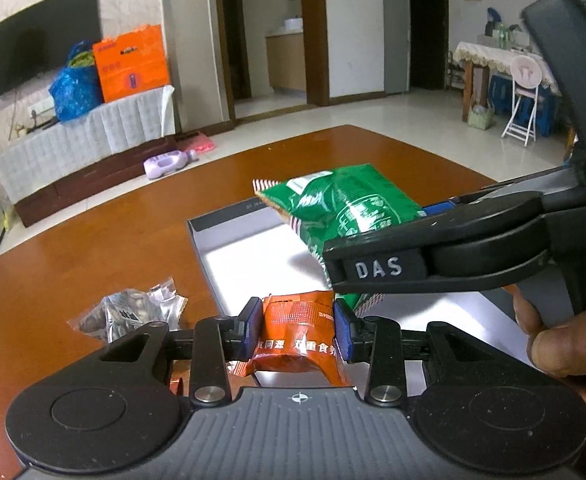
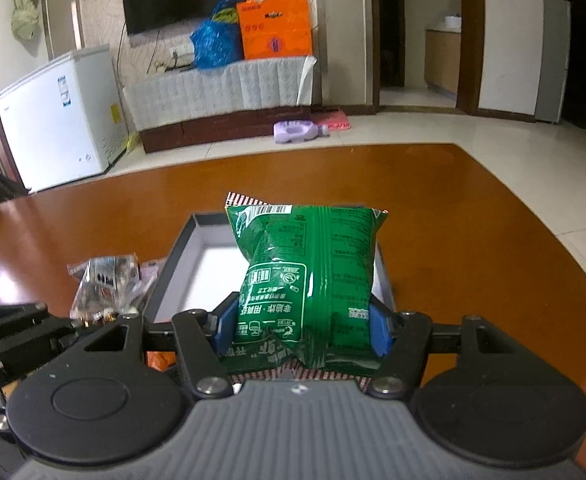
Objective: Organize snacks
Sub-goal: 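Lower the green bag into the box with the right gripper while the left releases the orange snack there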
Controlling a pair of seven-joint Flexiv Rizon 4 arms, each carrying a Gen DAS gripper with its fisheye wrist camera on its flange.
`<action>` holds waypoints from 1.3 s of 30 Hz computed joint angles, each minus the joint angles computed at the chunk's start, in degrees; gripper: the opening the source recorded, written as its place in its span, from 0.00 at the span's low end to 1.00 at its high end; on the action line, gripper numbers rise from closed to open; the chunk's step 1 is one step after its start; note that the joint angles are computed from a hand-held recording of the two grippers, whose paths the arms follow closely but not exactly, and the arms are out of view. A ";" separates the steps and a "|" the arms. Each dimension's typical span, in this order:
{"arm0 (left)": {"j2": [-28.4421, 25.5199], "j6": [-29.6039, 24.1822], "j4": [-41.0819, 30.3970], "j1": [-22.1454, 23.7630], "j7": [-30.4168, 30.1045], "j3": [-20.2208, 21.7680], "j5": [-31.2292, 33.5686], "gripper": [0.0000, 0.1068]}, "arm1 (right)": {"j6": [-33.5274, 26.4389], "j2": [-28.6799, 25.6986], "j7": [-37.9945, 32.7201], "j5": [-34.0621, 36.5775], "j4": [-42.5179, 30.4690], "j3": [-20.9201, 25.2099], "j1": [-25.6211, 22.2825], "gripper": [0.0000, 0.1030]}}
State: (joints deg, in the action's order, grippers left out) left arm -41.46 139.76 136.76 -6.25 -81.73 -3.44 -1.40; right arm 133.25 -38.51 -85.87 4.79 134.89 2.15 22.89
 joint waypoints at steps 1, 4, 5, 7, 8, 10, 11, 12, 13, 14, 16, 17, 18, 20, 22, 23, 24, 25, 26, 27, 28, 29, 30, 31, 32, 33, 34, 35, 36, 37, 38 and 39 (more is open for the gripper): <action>-0.05 0.05 0.01 -0.12 0.00 0.07 -0.15 0.36 | -0.30 -0.17 -0.14 0.16 -0.19 -0.17 0.32 0.62; -0.16 -0.03 0.02 -0.86 0.11 0.28 -1.07 0.38 | -0.86 -0.26 -0.63 0.62 -0.59 -0.63 1.04 0.62; -0.18 -0.06 -0.02 -1.18 0.25 0.37 -1.39 0.38 | -1.04 -0.30 -0.69 0.56 -0.77 -0.67 1.00 0.62; -0.13 -0.48 -0.13 -1.65 0.68 0.53 -1.95 0.40 | -1.34 -0.23 -0.95 0.38 -0.88 -0.75 0.97 0.63; 0.08 -0.80 -0.11 -2.03 0.81 0.54 -2.45 0.41 | -1.60 -0.21 -1.17 0.30 -0.97 -0.85 1.07 0.63; 0.09 -1.27 -0.19 -2.92 1.18 0.89 -3.76 0.47 | -1.56 -0.57 -2.02 0.94 -0.96 -1.36 1.95 0.63; 0.17 -1.31 -0.14 -3.23 1.40 1.07 -4.17 0.48 | -2.19 -0.37 -2.47 1.42 -1.11 -1.80 2.71 0.64; 0.19 -1.26 -0.10 -3.60 1.61 1.29 -4.69 0.51 | -2.03 -0.47 -2.82 1.54 -0.96 -1.83 2.82 0.64; 0.21 -1.14 -0.02 -4.08 1.80 1.55 -5.42 0.56 | -2.20 -0.59 -2.92 1.70 -1.18 -1.82 3.00 0.64; 0.23 -0.94 0.05 -4.99 2.21 2.04 -6.70 0.58 | -2.07 -0.99 -2.97 1.82 -1.42 -1.71 3.05 0.64; 0.43 -0.65 0.32 -6.12 3.08 2.59 -8.24 0.68 | -2.47 -0.65 -2.74 1.48 -1.42 -1.38 2.54 0.65; 0.37 -0.31 0.39 -5.94 3.15 2.49 -8.08 0.69 | -2.43 -0.61 -2.64 1.58 -1.51 -1.34 2.52 0.65; 0.34 -0.11 0.49 -5.85 3.20 2.38 -8.07 0.71 | -2.22 -0.66 -2.73 1.85 -1.59 -1.45 2.73 0.66; 0.47 -0.25 0.60 -5.27 3.29 2.05 -7.55 0.77 | -2.02 -0.77 -2.68 1.82 -1.74 -1.31 2.61 0.67; 0.63 -0.33 0.74 -4.88 3.45 1.93 -7.13 0.79 | -1.84 -0.86 -2.52 2.00 -1.85 -1.16 2.75 0.67; 0.67 -0.28 0.79 -4.79 3.50 1.90 -7.02 0.79 | -1.76 -0.75 -2.45 1.99 -1.80 -1.10 2.70 0.67; 0.70 -0.11 0.85 -4.76 3.53 1.94 -7.03 0.80 | -1.35 -0.99 -2.41 2.13 -1.82 -1.02 2.75 0.67; 0.69 0.15 1.02 -4.48 3.46 1.93 -6.72 0.82 | -1.15 -1.10 -2.31 2.31 -1.84 -0.96 2.86 0.67; 0.77 0.21 1.10 -4.21 3.42 1.85 -6.44 0.83 | -0.97 -1.11 -2.23 2.49 -1.88 -0.96 2.97 0.67; 0.81 0.31 1.17 -4.04 3.39 1.82 -6.27 0.84 | -0.69 -1.18 -2.17 2.64 -1.95 -0.93 3.06 0.67; 0.75 0.50 1.20 -4.06 3.35 1.84 -6.33 0.84 | -0.31 -1.21 -2.11 2.95 -2.00 -0.95 3.23 0.67; 0.82 0.58 1.28 -3.91 3.32 1.83 -6.21 0.85 | 0.34 -1.25 -1.97 3.17 -2.00 -0.83 3.22 0.68; 0.86 0.58 1.30 -3.61 3.21 1.68 -5.86 0.85 | 0.82 -1.25 -1.79 3.35 -2.01 -0.71 3.15 0.69; 0.90 0.70 1.39 -3.24 3.08 1.58 -5.38 0.86 | 1.41 -1.25 -1.51 3.44 -1.99 -0.51 2.93 0.71; 0.91 0.85 1.42 -3.11 3.05 1.55 -5.13 0.86 | 1.78 -1.17 -1.30 3.46 -1.93 -0.36 2.80 0.72; 0.92 0.99 1.46 -3.04 3.05 1.54 -4.94 0.86 | 2.21 -1.16 -1.11 3.60 -1.95 -0.25 2.79 0.72; 0.94 1.15 1.57 -2.80 3.00 1.52 -4.60 0.86 | 2.32 -1.04 -0.92 3.52 -1.90 -0.16 2.65 0.72; 0.97 1.31 1.63 -2.66 2.95 1.51 -4.41 0.87 | 2.33 -0.95 -0.62 3.46 -1.92 -0.03 2.52 0.72; 0.99 1.50 1.69 -2.67 2.91 1.53 -4.41 0.87 | 2.33 -0.82 -0.23 3.36 -1.92 0.15 2.32 0.72; 0.99 1.70 1.73 -2.69 2.89 1.55 -4.40 0.87 | 2.44 -0.76 0.12 3.38 -1.97 0.27 2.25 0.72; 1.04 1.94 1.81 -2.61 2.87 1.59 -4.30 0.87 | 2.68 -0.77 0.44 3.05 -1.94 0.44 1.86 0.72; 1.11 2.15 1.92 -2.45 2.82 1.58 -4.09 0.87 | 2.90 -0.69 0.87 2.91 -1.93 0.66 1.64 0.72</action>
State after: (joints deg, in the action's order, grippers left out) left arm -40.34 141.91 138.68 -8.70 -78.91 -1.86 -5.49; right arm 136.15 -39.21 -85.00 7.71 132.96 2.81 24.52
